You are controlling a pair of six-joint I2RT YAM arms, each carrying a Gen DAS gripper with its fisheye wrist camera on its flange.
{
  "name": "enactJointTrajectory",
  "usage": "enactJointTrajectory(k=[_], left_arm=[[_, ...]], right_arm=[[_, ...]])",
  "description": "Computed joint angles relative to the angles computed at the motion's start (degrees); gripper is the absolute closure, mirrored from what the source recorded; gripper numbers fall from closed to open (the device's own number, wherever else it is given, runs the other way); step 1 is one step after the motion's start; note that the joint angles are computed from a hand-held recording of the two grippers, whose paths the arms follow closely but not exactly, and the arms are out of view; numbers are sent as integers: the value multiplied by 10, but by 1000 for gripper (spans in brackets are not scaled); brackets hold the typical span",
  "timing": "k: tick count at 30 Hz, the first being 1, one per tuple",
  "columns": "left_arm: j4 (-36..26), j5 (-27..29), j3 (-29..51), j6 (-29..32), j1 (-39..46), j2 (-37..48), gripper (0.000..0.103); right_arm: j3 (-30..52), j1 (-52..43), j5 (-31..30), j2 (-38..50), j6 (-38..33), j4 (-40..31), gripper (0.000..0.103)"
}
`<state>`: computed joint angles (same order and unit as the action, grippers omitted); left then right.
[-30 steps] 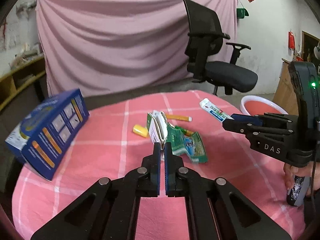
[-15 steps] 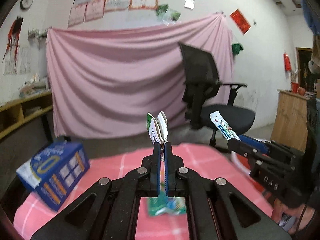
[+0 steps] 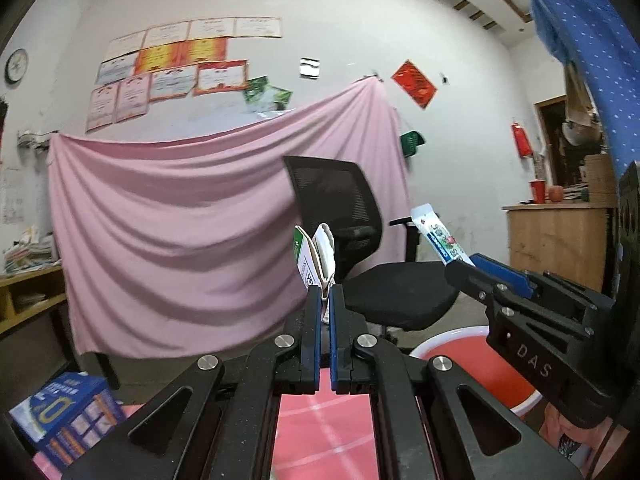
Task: Collect trash
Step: 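Carry both items over the orange bucket and open both grippers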
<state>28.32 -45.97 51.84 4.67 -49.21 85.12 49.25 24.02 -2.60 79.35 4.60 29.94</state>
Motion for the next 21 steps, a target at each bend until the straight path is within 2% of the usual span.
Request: enactJointTrajectory(k=[9, 17, 21], left_arm=[[-17, 50, 133, 9, -5, 120, 101], [-87, 105, 256, -12, 5, 215, 101], [-135, 139, 305, -35, 14, 248, 101]], right_arm=[[13, -75, -13, 1, 38, -36, 83], [46, -137, -35, 24, 69, -101, 83], [71, -161, -41, 42, 69, -156, 83]])
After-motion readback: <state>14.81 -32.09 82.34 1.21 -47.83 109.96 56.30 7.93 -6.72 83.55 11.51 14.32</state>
